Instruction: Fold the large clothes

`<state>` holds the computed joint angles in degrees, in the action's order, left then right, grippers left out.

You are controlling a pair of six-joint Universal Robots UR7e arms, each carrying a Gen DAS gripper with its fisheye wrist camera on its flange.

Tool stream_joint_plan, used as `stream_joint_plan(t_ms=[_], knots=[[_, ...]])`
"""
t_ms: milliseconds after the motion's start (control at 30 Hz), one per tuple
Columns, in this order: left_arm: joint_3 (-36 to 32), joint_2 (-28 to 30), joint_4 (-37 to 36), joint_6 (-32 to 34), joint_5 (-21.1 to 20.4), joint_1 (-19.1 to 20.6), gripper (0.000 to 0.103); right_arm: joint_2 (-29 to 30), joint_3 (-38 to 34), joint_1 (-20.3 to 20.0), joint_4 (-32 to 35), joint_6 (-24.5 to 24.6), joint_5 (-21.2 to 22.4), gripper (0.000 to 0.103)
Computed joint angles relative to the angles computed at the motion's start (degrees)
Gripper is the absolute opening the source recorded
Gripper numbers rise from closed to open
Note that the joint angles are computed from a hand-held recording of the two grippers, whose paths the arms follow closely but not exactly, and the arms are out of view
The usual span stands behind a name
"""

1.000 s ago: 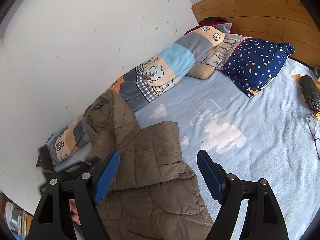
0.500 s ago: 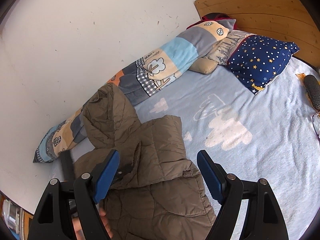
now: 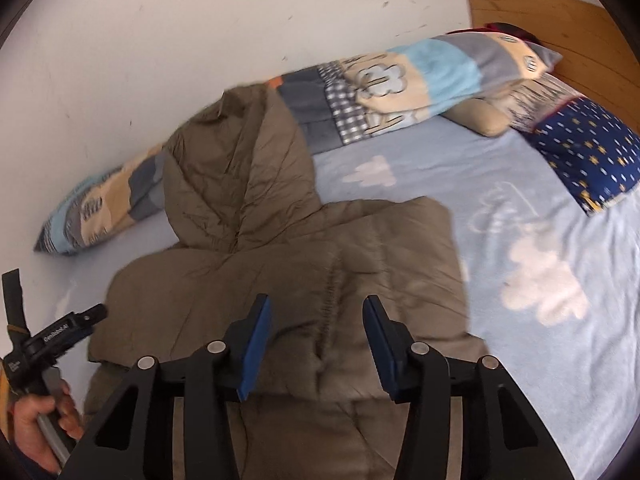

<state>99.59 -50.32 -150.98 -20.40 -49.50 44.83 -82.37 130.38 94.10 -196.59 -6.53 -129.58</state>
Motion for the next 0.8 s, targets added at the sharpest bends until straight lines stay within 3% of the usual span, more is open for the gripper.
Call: stream_joint_plan(t_ms=[133,300,467,600,667,800], knots=[[-0.07,1.04,0.15,1.57,-0.68,3.14,0.076,4.84,-3.10,-1.69,4.46,1.77,-2.34,0.052],[0.33,2.53,-1.35,3.68,-0.46,4.21,0.081,9.33,-5.79,-2.94,9.56,1.58,-7.28,0.054],[-1.62,3.93,1.41,3.30,0.25,4.98,0.082,8.58,-6.40,-4.88,13.14,2.88,-5.45,0.057],[-2.27,3.05,6.15,-0.18,3.10,3.09,0.080,6.04,-6.38,-2.57,16.40,5.25,-7.04,0.061],[0.47,-0.15,4.68,-0.98,0.68,1.96,0.079,3.34,-5.27,-0.59,16.64,5.22,-5.64,0.061],[6.37,-6.08,6.23,-3.74,0.74,-1.06,0.080,-0.15,-2.57,4.76,15.03,4.63,-8.38,0.065]])
